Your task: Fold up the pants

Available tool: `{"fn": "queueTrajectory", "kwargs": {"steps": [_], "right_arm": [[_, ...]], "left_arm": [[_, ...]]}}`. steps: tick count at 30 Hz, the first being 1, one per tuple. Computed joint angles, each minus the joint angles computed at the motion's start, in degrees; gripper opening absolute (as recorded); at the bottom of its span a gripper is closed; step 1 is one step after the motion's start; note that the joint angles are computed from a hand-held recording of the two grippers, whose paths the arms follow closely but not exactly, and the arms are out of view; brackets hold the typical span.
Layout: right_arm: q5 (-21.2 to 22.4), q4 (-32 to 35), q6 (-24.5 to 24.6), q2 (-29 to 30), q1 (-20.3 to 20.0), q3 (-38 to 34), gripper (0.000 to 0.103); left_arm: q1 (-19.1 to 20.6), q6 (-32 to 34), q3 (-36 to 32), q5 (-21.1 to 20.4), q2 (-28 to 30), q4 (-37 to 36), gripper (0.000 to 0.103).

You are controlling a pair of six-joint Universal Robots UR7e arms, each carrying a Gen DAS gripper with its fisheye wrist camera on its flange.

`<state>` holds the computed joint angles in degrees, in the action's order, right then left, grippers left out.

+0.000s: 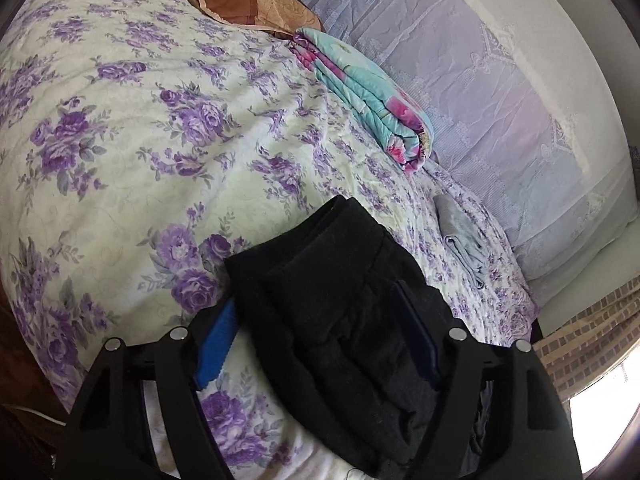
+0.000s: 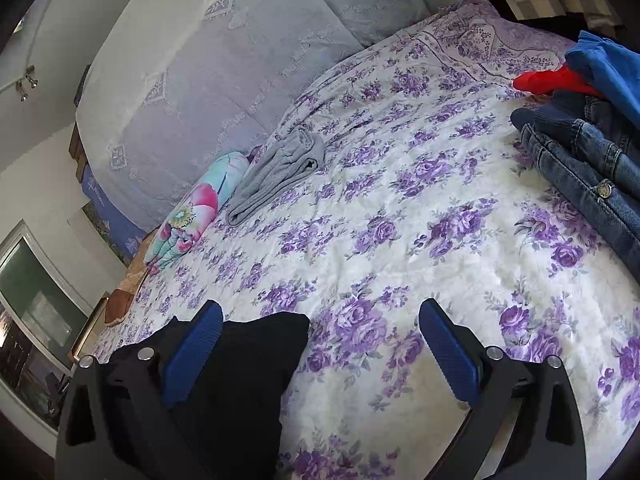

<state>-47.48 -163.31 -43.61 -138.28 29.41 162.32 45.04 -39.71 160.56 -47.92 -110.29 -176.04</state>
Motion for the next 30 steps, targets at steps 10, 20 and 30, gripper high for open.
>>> {"fn": "queueTrajectory", "kwargs": {"steps": [10,20,30], "right_arm": [[-4.6,-5.7,3.2,4.5,3.5,-0.4,0.099],[-4.9,-6.0,3.5,4.9,3.7,-0.4,0.099],[-4.3,-4.9,3.1,4.3,3.0,-0.3,0.099]], "left_arm": [[0.1,-1.0,0.2,0.2,-1.7,1.9,0.028],[-15.1,-10.6,-0.2,13.9,-11.3,24.9,0.019],[-28.5,-11.5,-7.3,19.9,3.7,33.4,0.018]]}}
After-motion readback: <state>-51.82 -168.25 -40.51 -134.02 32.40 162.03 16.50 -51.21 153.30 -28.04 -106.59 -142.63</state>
